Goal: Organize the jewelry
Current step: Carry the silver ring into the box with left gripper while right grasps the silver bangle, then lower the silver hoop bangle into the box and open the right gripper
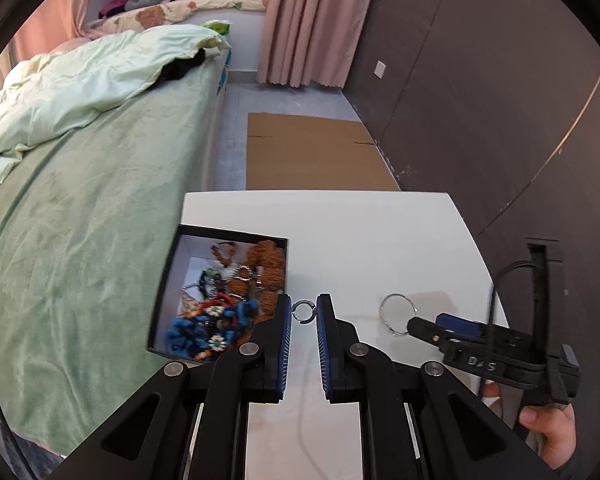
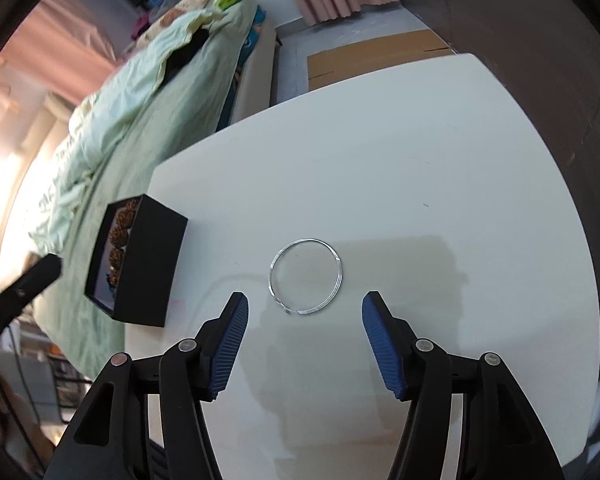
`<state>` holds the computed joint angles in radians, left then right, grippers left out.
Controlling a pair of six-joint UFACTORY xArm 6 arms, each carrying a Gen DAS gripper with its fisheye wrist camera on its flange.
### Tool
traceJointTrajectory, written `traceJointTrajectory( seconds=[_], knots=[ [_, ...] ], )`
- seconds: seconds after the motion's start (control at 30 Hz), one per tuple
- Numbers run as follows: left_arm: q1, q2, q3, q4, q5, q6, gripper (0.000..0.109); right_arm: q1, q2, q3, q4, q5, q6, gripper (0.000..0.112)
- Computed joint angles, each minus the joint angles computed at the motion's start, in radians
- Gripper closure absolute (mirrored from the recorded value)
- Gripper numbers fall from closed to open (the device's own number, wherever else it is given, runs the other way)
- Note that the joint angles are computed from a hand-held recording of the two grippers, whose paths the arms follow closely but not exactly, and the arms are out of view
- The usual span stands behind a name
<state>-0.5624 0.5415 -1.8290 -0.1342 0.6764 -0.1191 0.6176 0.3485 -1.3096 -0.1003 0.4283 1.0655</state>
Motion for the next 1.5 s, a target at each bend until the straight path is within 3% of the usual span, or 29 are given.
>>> traceJointTrajectory(
  seconds=[0.23,0.47,0.57,0.73,1.0,1.07,1.1,1.13,1.2,1.5],
  knots=[
    [0.031,0.001,0.018,-0.022,-0.002,0.007,0.096,0.01,0.111,-0.183,-0.039,0.182,-0.037,0.052],
    [0.046,0.004,0.026,-0.045,0.0,0.018,0.096,0.02,0.166,-0.288,-0.117,0.302,-0.024,0.052],
    [0.051,0.012,0.017,-0.059,0.008,0.025,0.096,0.031,0.195,-0.356,-0.142,0.407,-0.041,0.062],
    [0.057,0.036,-0.012,-0.089,0.028,0.038,0.096,0.029,0.17,-0.326,-0.107,0.389,-0.064,0.063],
    [0.079,0.099,-0.098,-0.184,0.116,0.047,0.095,0.038,0.077,-0.225,-0.149,0.285,0.001,0.063],
    [0.085,0.094,-0.087,-0.184,0.108,0.04,0.089,0.038,0.068,-0.222,-0.153,0.262,0.005,0.063],
    [0.087,0.087,-0.076,-0.183,0.098,0.039,0.071,0.037,0.061,-0.219,-0.153,0.24,0.007,0.063],
    [0.089,0.082,-0.067,-0.19,0.09,0.042,0.042,0.038,0.053,-0.215,-0.158,0.227,0.013,0.063],
    [0.094,0.057,-0.028,-0.22,0.051,0.059,0.02,0.04,0.06,-0.241,-0.169,0.217,0.019,0.063],
    [0.134,-0.019,0.077,-0.216,-0.026,0.034,0.02,0.066,0.157,-0.446,-0.129,0.182,-0.069,0.063]
  ],
)
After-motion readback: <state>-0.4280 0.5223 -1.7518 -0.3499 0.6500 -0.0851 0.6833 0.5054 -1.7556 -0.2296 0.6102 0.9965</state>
